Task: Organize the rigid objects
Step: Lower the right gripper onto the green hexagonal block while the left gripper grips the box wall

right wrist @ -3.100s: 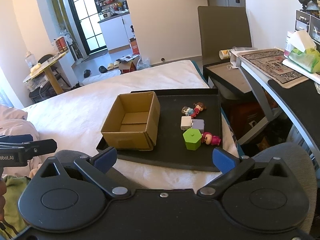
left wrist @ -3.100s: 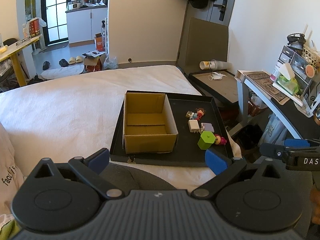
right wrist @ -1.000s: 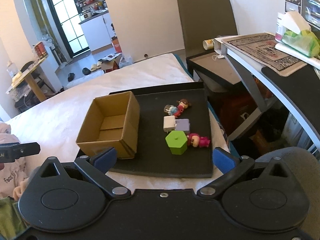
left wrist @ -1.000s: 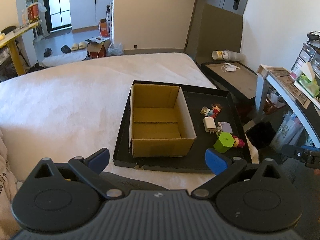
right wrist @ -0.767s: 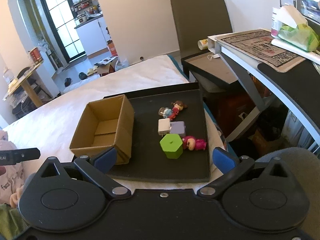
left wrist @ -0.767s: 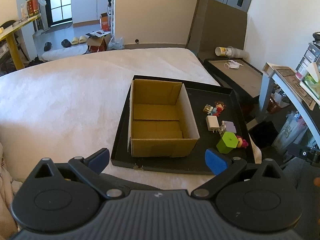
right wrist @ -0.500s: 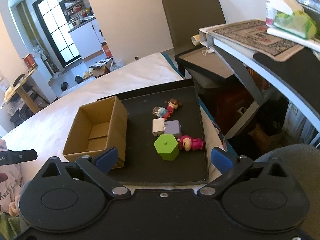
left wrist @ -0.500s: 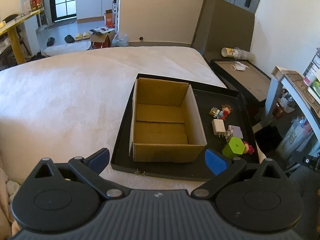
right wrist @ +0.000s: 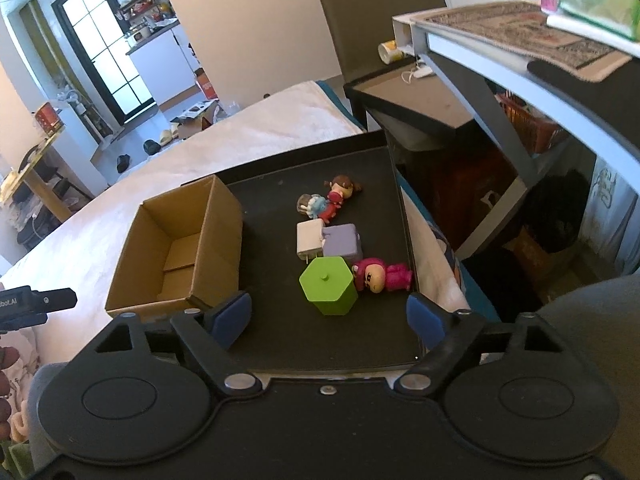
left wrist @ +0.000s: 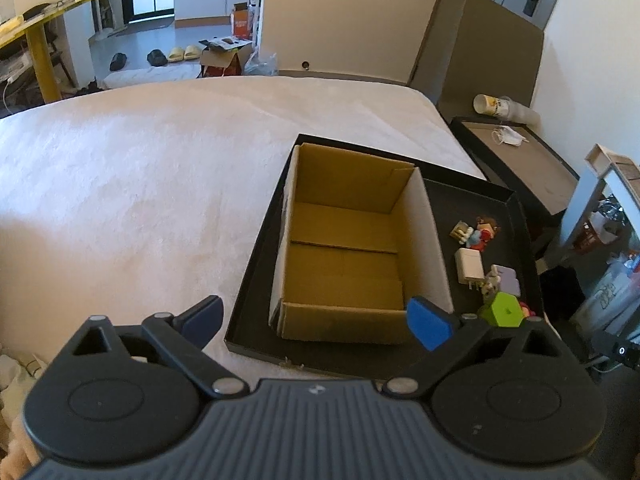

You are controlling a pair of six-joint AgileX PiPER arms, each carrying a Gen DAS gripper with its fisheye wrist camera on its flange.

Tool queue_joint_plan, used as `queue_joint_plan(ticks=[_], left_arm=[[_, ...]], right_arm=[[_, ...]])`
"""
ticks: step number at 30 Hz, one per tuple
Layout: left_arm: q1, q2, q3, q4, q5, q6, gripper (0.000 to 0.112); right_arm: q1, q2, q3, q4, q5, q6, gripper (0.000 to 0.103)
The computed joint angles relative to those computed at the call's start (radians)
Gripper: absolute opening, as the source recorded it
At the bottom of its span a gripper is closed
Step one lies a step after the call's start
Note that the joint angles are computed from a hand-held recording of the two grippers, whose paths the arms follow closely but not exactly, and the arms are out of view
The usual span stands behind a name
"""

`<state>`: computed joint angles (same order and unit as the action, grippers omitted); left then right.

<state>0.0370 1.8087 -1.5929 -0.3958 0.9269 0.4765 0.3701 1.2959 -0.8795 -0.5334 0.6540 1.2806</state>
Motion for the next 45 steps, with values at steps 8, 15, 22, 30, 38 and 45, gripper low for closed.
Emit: queue_joint_plan(ticks=[8,15,22,30,38,45], left_arm=[[-0.012,0.063,-0.016,0.012,-0.059,-0.019,0.094],[-0.009,0.142,-0.071,0.019,-0.060,-0.052,0.066],[-0.004,0.203,-0.110,0.029,-0.051,-0.062,0.050],[-0.006,0.252,-0.126,0.011,-0.062,-0.040,0.035],[-0.007,0.298,-0.169,-0.006,-0.046,-0.038,0.023],[-0.006,0.309,-0.168,-0.013,-0.049,-0.041,0.013]], right_arm=[[-0.072,0.086,-0.019,0.118,-0.065,-0.105,0.070],[-0.115,0.183,-0.068,0.176,-0.110,-0.181,0.070],[-0.157,0.297,-0.124,0.257,-0.144,-0.281,0.070],[-0.170,0.389,-0.182,0.263,-0.127,-0.334,0.066],[-0.159,0.469,-0.255,0.243,-0.095,-0.378,0.066],[-0.162,0.539,-0.315,0.227,-0.062,-0.392,0.066]])
